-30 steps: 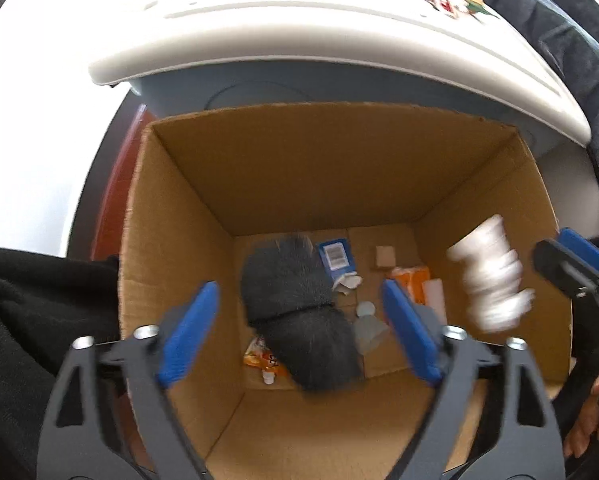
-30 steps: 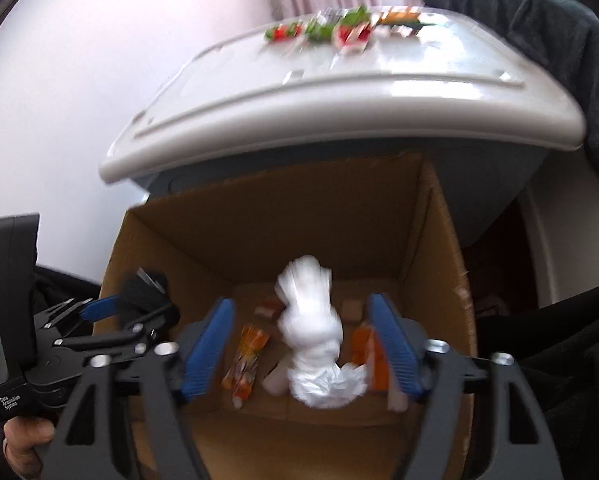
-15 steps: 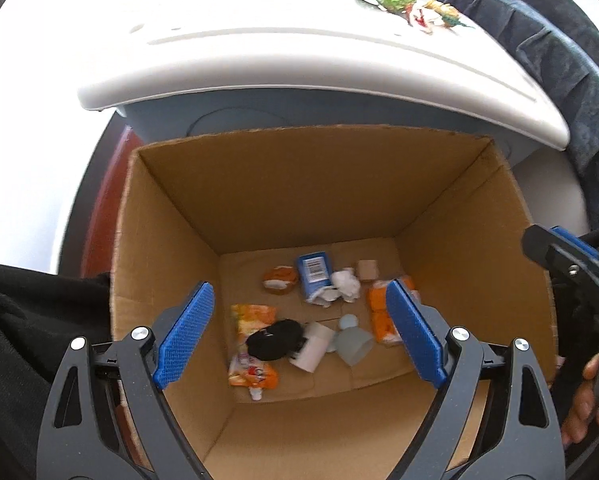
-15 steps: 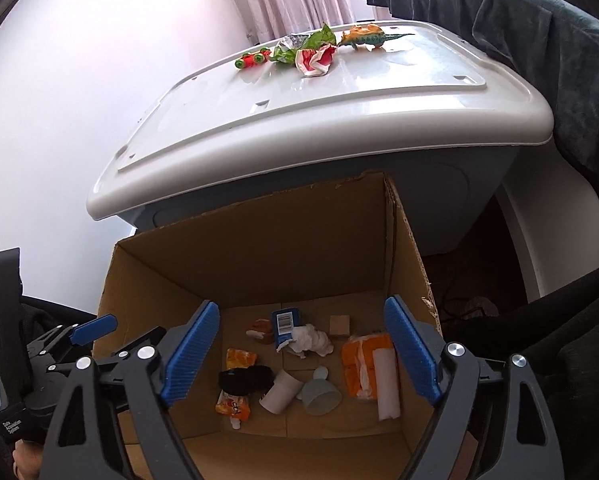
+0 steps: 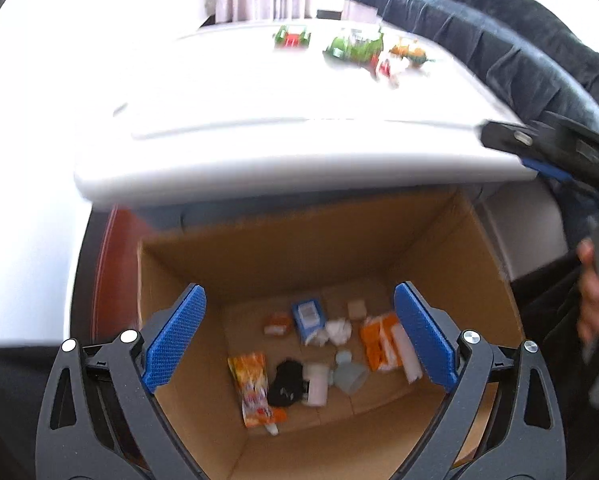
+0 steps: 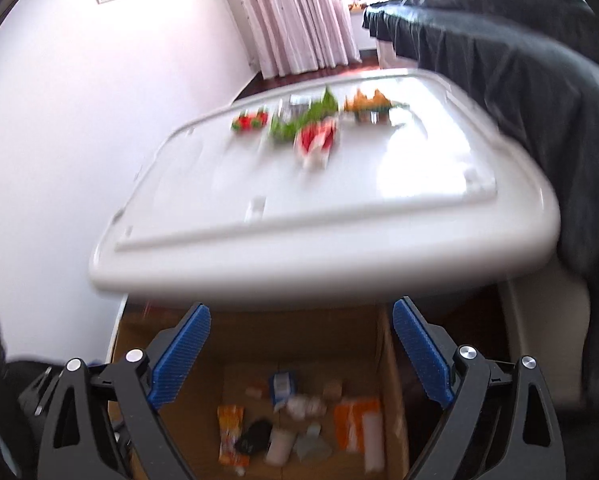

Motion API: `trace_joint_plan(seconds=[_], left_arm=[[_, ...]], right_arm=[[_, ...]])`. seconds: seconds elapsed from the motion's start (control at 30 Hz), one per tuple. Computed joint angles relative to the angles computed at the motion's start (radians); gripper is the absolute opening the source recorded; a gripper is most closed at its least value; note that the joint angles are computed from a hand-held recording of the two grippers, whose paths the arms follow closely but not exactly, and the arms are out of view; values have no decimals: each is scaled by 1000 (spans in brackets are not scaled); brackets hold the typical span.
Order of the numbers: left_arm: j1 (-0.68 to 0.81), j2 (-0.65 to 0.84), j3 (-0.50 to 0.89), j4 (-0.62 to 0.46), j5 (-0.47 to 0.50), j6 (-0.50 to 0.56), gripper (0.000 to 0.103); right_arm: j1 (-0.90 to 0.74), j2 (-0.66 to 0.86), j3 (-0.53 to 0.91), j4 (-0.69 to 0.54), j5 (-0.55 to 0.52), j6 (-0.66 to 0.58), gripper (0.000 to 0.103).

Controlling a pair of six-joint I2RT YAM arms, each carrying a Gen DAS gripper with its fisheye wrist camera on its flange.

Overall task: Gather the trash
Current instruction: 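Move both open tools from the box back over the lid, then grasp the red-white carton with the right tool while the left tool grasps the green snack bag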

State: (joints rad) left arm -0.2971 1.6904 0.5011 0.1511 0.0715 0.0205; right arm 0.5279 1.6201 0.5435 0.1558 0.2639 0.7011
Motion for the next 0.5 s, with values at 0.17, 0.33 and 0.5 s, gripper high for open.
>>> trace_joint_plan(seconds=[0.17, 0.33, 0.5], left_arm=[[30, 29, 212, -122, 28, 46, 93], [64, 88, 317, -88, -1, 51, 93], [86, 164, 358, -58, -34, 22, 93]], right_arm=[[-173, 200, 288, -86, -97, -140, 91], [-236, 462, 633, -208, -116, -162, 91], [-259, 700, 976, -413, -75, -184, 81]])
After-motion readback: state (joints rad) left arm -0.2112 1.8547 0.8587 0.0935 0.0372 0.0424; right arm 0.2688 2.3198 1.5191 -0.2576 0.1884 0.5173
